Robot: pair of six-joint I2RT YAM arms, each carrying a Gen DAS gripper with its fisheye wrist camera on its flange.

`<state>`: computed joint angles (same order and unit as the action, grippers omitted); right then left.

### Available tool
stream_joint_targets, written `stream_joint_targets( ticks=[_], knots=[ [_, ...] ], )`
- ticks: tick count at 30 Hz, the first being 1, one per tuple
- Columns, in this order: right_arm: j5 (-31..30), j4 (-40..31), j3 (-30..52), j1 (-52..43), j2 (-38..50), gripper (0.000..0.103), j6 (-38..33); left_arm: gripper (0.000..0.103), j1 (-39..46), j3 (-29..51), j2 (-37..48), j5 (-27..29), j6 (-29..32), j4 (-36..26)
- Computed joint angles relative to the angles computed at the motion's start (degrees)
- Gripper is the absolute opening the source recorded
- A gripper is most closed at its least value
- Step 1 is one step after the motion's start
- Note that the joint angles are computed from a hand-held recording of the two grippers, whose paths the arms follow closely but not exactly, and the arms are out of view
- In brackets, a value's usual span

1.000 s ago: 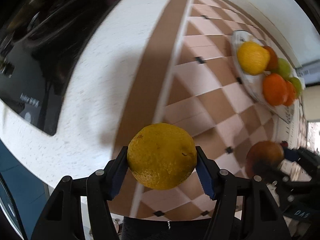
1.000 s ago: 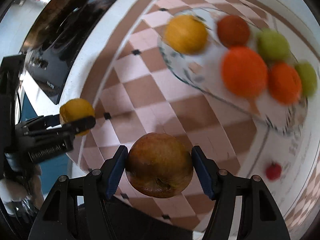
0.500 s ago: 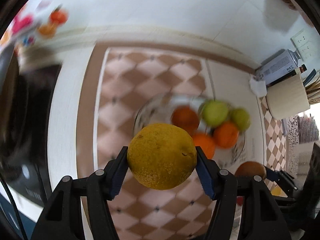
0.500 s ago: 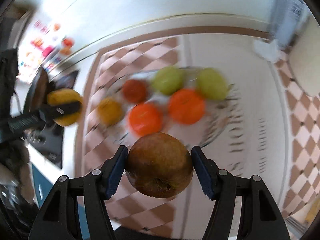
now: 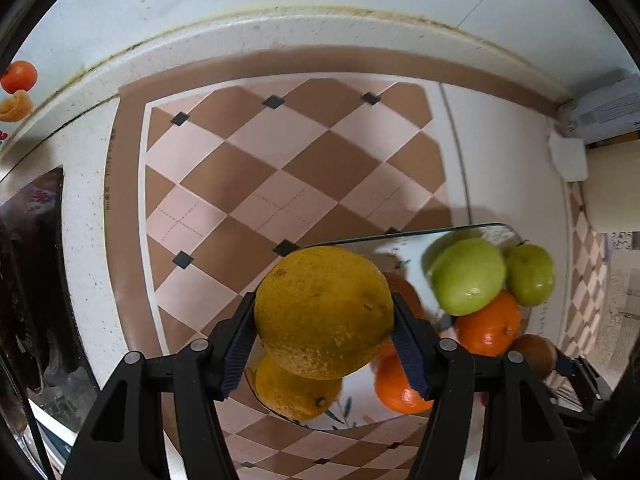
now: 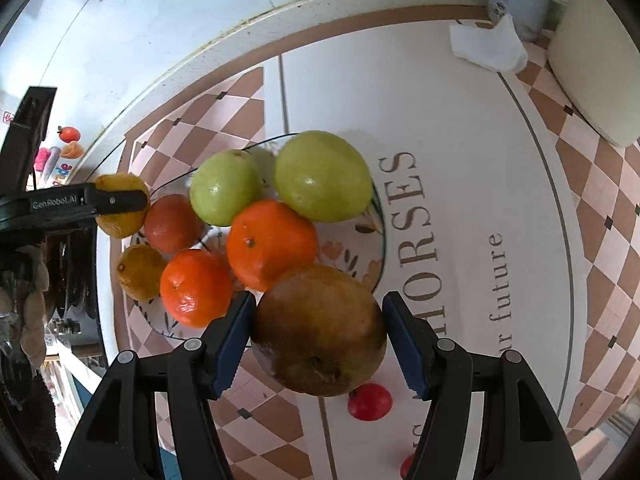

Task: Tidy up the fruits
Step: 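Carry the lemon and pear onto the floral plate and open both tools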

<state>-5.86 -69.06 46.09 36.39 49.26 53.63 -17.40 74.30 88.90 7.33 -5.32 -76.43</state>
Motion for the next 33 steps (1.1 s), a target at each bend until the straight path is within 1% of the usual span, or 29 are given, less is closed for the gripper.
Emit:
stream_joint_targets(
  ticks=[3, 6, 8, 9, 13, 19, 20, 21, 23, 25, 26, 27, 29, 31, 33],
  knots=[
    [1.68, 0.33, 0.02, -1.13, 0.65, 0.068, -1.02, 0.062, 1.12, -0.95, -0.13, 0.71, -0.13, 0.27],
    [1.61, 0.57, 0.52, -4.35, 1.74, 0.068, -4.72, 0.062, 1.95, -1.04, 0.04, 1.23, -0.18, -0.06],
    [3.51, 1.08, 1.27, -3.8, 3.66, 0.068, -6.34, 0.062, 2.12, -1.03, -0.03, 1.07, 0.06, -0.5],
    [3.5, 1.47, 1.31, -3.99, 4.2, 0.068, -7.31, 0.062, 2.14, -1.11, -0.2, 1.0, 0.13, -0.74],
    [2.4, 3.0, 0.97, -4.33, 5.12, 0.07, -8.47, 0.062, 2.96, -1.98, -1.21, 1.72, 0.15, -1.55],
    [-2.16, 4.5, -1.07, -9.38, 1.64, 0.071, -9.31, 0.062, 6.31, -3.54, -1.66, 2.84, -0.03, -2.16],
    [-2.51, 4.64, -1.3, -9.81, 1.34, 0.072, -9.46, 0.064, 6.94, -3.44, -1.63, 2.78, 0.26, -2.15],
    [-2.54, 4.65, -1.45, -9.75, 1.07, 0.076, -9.41, 0.065, 7.56, -3.92, -2.17, 3.57, 0.53, -1.94],
    [-2.28, 4.66, -1.63, -9.36, 0.52, 0.08, -9.13, 0.067, 8.49, -4.43, -3.08, 4.76, 1.14, -2.14],
    [-1.19, 3.83, -1.15, -8.38, 0.32, 0.08, -8.37, 0.068, 8.28, -4.52, -3.88, 4.8, 1.18, -2.34],
    [-0.84, 3.52, -0.78, -7.97, 0.39, 0.08, -8.04, 0.07, 8.04, -4.52, -4.63, 4.7, 1.23, -2.51],
    [-0.07, 2.87, -0.09, -7.26, 0.57, 0.084, -7.37, 0.073, 7.91, -4.45, -5.32, 4.84, 1.38, -2.78],
    [2.47, 0.79, 1.92, -5.01, 1.09, 0.095, -5.89, 0.084, 7.55, -3.74, -6.73, 4.58, 1.14, -3.82],
    [5.89, -2.24, 4.74, -1.62, 1.83, 0.095, -3.87, 0.091, 7.08, -3.38, -9.34, 3.87, 0.86, -5.05],
    [9.12, -5.62, 7.63, 2.62, 2.82, 0.095, -1.23, 0.091, 5.97, -3.25, -12.42, 2.62, -0.02, -6.41]
  ],
)
